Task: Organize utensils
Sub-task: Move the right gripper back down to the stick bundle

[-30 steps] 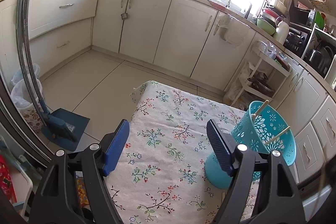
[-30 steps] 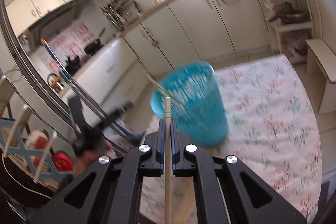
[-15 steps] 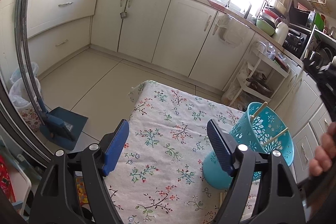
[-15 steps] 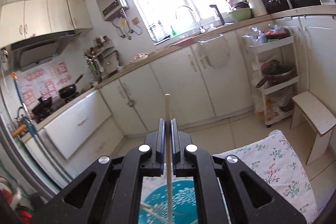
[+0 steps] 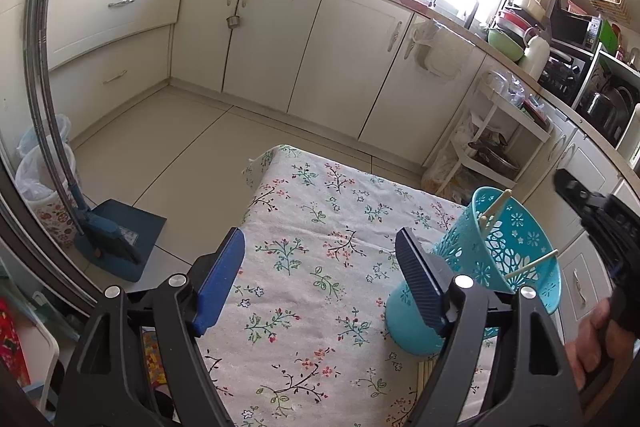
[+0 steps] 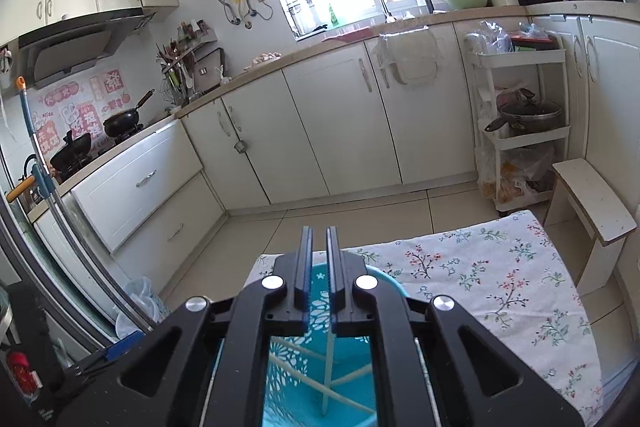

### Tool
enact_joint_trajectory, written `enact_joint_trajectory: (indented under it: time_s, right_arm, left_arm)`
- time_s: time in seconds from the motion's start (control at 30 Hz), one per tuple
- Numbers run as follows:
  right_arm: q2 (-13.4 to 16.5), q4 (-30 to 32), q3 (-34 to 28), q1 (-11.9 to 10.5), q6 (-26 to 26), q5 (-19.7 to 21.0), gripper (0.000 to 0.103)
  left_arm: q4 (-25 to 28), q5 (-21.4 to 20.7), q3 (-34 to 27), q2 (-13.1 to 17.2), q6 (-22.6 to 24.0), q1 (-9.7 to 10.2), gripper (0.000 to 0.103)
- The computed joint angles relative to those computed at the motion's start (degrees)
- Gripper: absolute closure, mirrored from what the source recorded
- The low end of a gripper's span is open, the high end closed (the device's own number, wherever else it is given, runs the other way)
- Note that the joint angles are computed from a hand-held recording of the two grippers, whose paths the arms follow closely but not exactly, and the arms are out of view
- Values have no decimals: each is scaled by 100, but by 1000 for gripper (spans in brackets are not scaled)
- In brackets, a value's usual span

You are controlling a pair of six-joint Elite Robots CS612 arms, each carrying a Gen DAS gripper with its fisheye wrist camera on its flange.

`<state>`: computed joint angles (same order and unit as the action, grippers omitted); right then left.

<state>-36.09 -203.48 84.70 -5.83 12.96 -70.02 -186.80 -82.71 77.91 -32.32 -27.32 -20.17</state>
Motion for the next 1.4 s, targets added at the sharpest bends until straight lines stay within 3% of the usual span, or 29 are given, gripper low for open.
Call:
enact_joint_trajectory:
  time_s: [0.13,0.23,0.4,0.67,1.07,1.4]
  right_arm:
    - [-223,-460,533,-77,-53,-12,88]
    - [-344,-655,947,-108,-47,-91,78]
    - [-362,-177,1424,-102,-188,-201,73]
    - [-207,1060,1374,-8,-107,-369,73]
    - [-176,1341,1345,262,-121,-605,68]
    - [-202,1385,1370,292,-29,-818,67]
  left_arm:
    - [40,30,8,-2,-15,2,28]
    - [51,44,15,-3,-23,6,28]
    - [35,41,59,-20,14,3,28]
    - [75,200,112,-31,58,4,27]
    - [188,-80,227,-96,85,117,23]
    - [250,-258,288,-149,329,129,20]
